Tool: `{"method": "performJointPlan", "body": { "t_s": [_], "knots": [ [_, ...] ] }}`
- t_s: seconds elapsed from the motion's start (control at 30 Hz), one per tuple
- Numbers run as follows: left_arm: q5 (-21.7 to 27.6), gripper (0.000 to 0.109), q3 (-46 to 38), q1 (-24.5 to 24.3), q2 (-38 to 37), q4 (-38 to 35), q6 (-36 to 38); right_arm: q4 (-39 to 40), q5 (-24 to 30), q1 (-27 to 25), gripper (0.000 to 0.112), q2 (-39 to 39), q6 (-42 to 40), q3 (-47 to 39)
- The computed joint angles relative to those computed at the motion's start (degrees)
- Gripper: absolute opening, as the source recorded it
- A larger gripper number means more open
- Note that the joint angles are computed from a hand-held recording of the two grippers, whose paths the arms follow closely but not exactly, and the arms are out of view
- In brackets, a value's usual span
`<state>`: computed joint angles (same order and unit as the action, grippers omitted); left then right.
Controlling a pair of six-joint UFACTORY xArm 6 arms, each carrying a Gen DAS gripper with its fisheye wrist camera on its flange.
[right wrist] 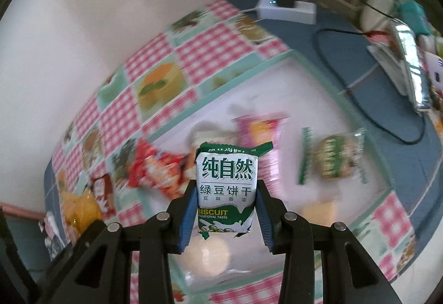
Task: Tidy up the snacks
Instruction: 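Carry the bread bag with the left tool while the right tool carries the biscuit box into the tray, then open both tools to drop the bread bag and biscuit box in the tray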
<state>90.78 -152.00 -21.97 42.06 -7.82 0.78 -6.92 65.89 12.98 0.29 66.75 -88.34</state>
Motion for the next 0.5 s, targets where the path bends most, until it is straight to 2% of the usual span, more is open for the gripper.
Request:
{"method": "performJointPlan", "body": {
  "t_s": [0.07, 0.3, 0.37, 0.43, 0.5],
  "knots": [
    [-2.24, 0.048, 6.79, -1.92, -4.15, -0.14, 1.07, -0.13, -0.37, -1.25, 0.042, -2.43, 0.96, 3.12],
    [-5.3, 0.048, 11.68, -5.74, -6.49, -0.93, 1.93, -0.62, 0.08, -4.3, 0.042, -7.64, 3.01, 9.45],
    [-5.81, 0.052, 12.35, -5.97, -6.65, -1.29, 1.9, -0.03, -0.22, -4.85, 0.043, -8.48, 2.89, 10.51],
    [-6.17, 0.068, 12.84, -6.16, -6.79, -1.35, 1.91, 0.57, -0.48, -5.15, 0.044, -8.53, 2.67, 10.78],
    [-6.51, 0.069, 13.39, -6.08, -7.12, -0.86, 1.69, 0.51, -0.19, -5.19, 0.044, -8.22, 2.69, 10.46]
  ]
}}
